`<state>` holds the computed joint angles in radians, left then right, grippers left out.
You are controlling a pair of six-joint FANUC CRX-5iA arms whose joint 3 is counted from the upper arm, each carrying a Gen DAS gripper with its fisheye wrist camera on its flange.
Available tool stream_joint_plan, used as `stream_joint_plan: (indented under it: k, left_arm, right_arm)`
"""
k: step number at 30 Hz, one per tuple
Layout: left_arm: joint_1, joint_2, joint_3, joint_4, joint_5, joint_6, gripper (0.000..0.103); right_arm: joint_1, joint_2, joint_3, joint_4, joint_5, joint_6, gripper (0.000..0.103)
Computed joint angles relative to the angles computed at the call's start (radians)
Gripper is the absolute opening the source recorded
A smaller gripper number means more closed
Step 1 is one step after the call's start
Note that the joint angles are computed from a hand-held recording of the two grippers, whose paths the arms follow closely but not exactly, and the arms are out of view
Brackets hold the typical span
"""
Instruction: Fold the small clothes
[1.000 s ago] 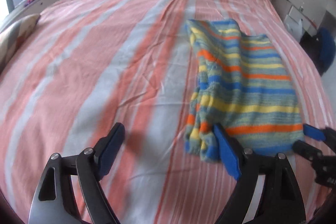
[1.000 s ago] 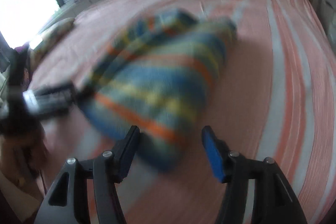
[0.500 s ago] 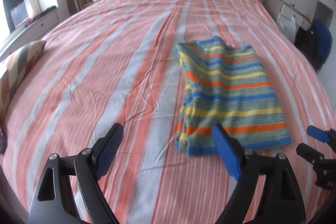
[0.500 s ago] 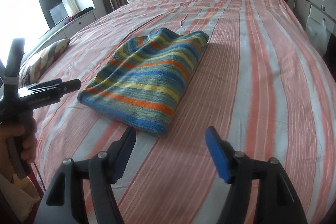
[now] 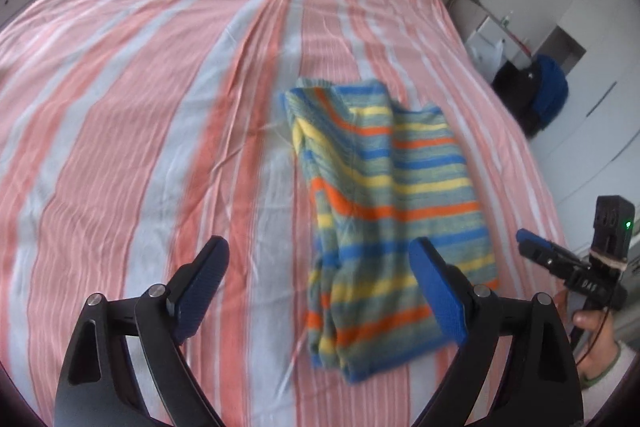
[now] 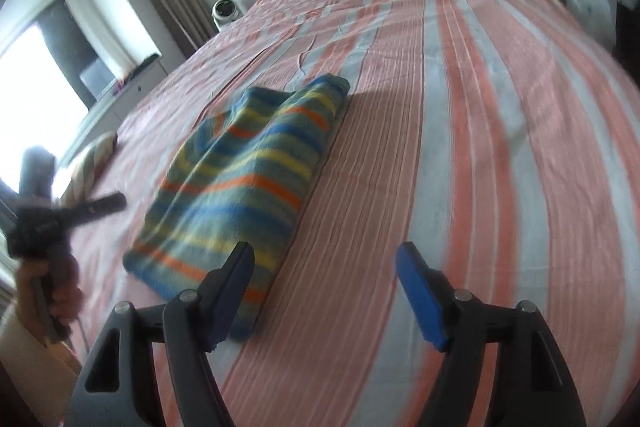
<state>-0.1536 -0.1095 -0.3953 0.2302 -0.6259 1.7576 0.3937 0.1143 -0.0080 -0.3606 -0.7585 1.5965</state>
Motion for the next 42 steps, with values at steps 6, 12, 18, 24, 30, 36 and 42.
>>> stream_joint_plan:
  k: [6, 12, 18, 24, 30, 36, 42]
  left_arm:
    - [-0.006, -0.052, -0.036, -0.085, 0.034, 0.139, 0.092]
    - [-0.173, -0.198, -0.012, -0.522, -0.154, 0.524, 0.100]
    - [-0.279, -0.146, -0.024, -0.554, -0.273, 0.590, 0.101]
    - [-0.394, -0.049, 0.053, -0.712, -0.364, 0.724, 0.103]
    - [-0.395, -0.035, 0.060, -0.713, -0.376, 0.708, 0.102]
    - [-0.358, -0.070, 0.030, -0.650, -0.335, 0.638, 0.102]
    - [-0.022, -0.295, -0.185, -0.153, -0.019, 0.207, 0.101]
  right_arm:
    - [-0.039, 0.016, 0.018, -0.074, -0.031, 0.008, 0.077]
    - [0.076, -0.147, -0.254, 0.341, 0.094, -0.294, 0.103]
    - [0.169, -0.264, -0.482, 0.704, 0.085, -0.589, 0.103]
    - [0.161, -0.257, -0.549, 0.724, 0.147, -0.624, 0.103]
    - [0.172, -0.263, -0.602, 0.811, 0.190, -0.702, 0.103]
    - [0.179, -0.247, -0.561, 0.780, 0.137, -0.669, 0.103]
    - [0.128, -0.260, -0.386, 0.462, 0.137, -0.410, 0.102]
